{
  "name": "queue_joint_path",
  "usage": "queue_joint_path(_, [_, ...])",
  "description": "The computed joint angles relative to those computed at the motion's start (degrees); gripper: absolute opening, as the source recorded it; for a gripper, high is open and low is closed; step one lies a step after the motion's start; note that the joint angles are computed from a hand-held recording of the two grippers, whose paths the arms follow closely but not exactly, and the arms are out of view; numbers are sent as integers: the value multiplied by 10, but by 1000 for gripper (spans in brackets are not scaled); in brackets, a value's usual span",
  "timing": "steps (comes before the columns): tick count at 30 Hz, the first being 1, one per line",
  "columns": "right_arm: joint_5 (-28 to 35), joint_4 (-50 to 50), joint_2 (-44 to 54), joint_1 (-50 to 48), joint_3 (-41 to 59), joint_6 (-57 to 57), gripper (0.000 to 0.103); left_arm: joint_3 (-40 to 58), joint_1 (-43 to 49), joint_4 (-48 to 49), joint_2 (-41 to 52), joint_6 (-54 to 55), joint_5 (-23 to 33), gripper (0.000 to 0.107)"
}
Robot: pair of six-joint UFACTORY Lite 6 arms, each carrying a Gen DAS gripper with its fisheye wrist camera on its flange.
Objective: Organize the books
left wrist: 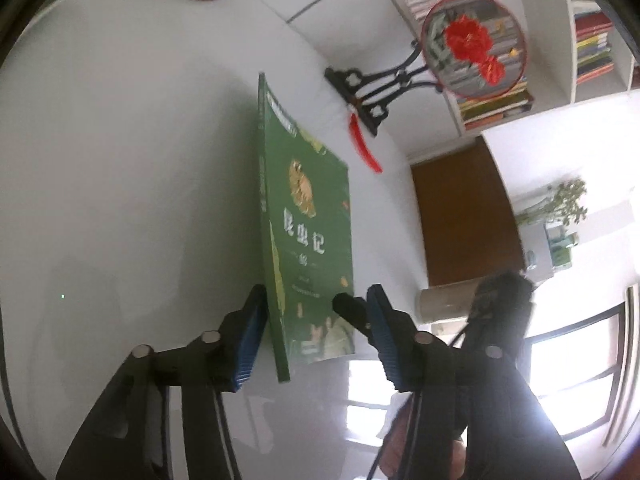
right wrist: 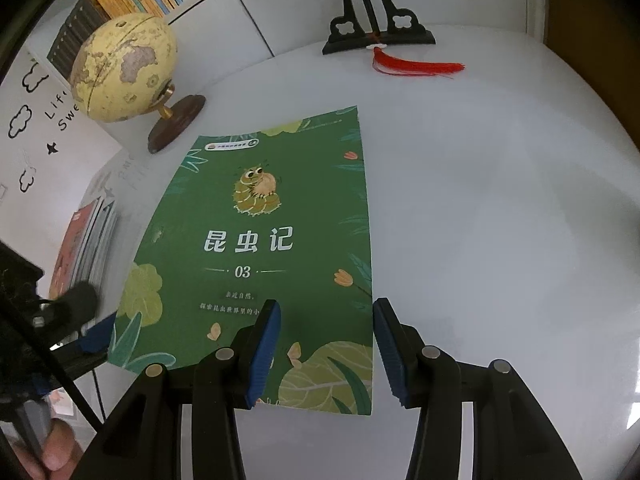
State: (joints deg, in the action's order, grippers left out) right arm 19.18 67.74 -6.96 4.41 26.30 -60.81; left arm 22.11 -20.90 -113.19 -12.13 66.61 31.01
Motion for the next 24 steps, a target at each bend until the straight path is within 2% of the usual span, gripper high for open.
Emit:
queue_joint_path(1, [0, 0, 0, 0, 0, -3, 47, 13, -14, -14, 24, 9, -9, 28])
queue_joint_path(3, [8, -2, 1, -6, 1, -7, 47, 29, -25, -19, 50, 16, -24, 21])
queue_joint_path(4, [19, 1, 2, -14, 2, -13, 47, 32, -28, -20, 56, 16, -28, 14])
queue_joint_path(5, [31, 1, 5, -23, 3, -17, 47, 34, -21, -17, 66, 12, -15, 10])
queue_joint_path(8, [55, -23, 5, -44, 5, 6, 47, 24, 19, -13, 77, 2, 51, 9])
queue_joint_path(16, [221, -40, 27, -183, 0, -18, 51, 30, 65, -5, 88, -35, 129, 9])
queue_joint_path(21, [338, 18, 129, -261, 16, -84, 53, 33, 69, -15, 100, -40, 145, 9])
queue_joint_path(24, [366, 55, 155, -285, 14, -108, 53, 33, 75, 2, 98, -46, 140, 9])
